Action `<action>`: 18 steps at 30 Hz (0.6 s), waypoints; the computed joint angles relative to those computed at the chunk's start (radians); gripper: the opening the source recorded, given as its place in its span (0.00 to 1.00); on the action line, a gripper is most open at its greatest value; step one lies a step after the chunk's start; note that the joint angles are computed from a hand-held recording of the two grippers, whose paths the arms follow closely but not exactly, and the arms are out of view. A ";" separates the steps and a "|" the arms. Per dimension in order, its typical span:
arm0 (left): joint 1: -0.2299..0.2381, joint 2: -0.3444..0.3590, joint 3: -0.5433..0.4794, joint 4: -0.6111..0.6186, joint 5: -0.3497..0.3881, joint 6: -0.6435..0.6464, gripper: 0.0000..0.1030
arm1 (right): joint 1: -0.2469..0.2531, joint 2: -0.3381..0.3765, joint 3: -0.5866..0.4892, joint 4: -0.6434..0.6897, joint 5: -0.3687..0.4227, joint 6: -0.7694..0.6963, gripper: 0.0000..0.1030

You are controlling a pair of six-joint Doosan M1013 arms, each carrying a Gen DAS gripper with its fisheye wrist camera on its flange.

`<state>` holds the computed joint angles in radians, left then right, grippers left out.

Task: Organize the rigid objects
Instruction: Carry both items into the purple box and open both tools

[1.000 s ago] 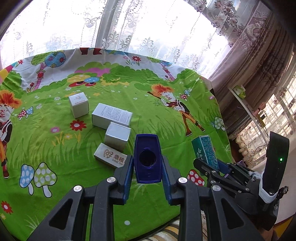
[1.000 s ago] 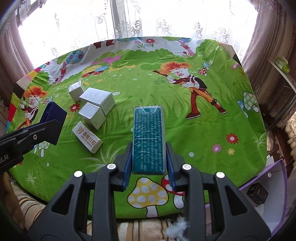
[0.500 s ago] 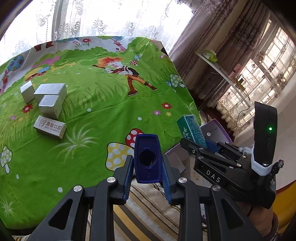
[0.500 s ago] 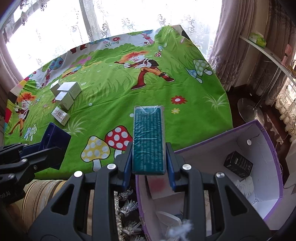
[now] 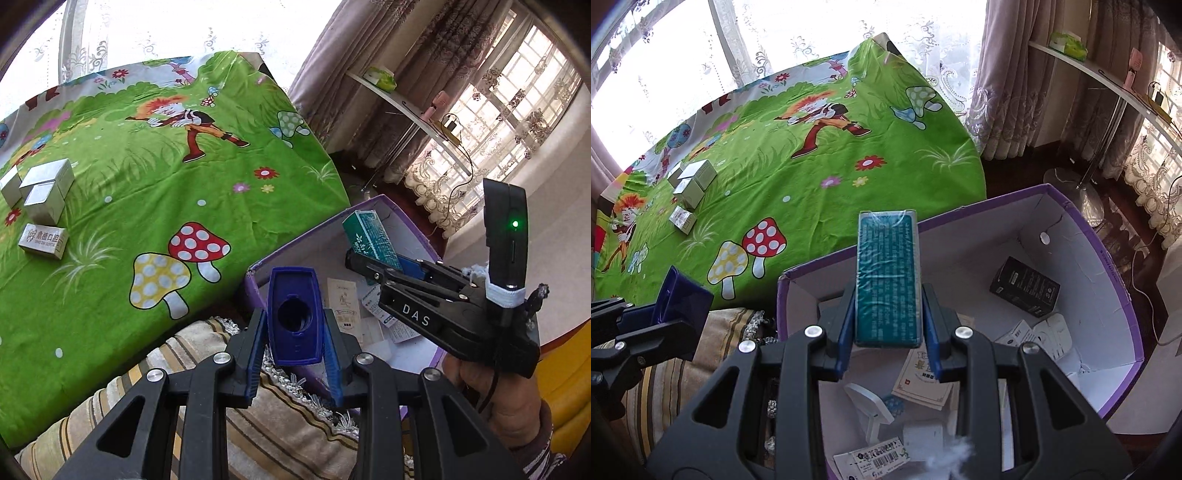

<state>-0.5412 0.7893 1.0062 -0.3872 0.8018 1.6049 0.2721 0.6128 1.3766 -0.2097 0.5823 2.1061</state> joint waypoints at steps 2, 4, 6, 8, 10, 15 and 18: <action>-0.004 -0.001 0.002 -0.014 0.000 0.018 0.29 | -0.008 -0.013 0.010 -0.016 -0.004 0.016 0.36; -0.007 -0.004 0.005 -0.037 -0.004 0.046 0.29 | -0.018 -0.026 0.018 -0.019 -0.005 0.015 0.36; -0.011 -0.006 0.007 -0.052 -0.012 0.070 0.29 | -0.027 -0.040 0.026 -0.017 -0.006 0.002 0.36; -0.014 -0.008 0.011 -0.068 -0.019 0.091 0.29 | -0.036 -0.055 0.034 -0.019 -0.009 -0.005 0.36; -0.016 -0.010 0.014 -0.087 -0.025 0.114 0.29 | -0.043 -0.068 0.041 -0.025 -0.010 -0.008 0.36; -0.025 -0.013 0.015 -0.121 -0.032 0.171 0.29 | -0.058 -0.091 0.047 -0.020 -0.008 -0.037 0.36; -0.028 -0.016 0.020 -0.156 -0.037 0.216 0.30 | -0.061 -0.099 0.049 -0.027 -0.009 -0.037 0.36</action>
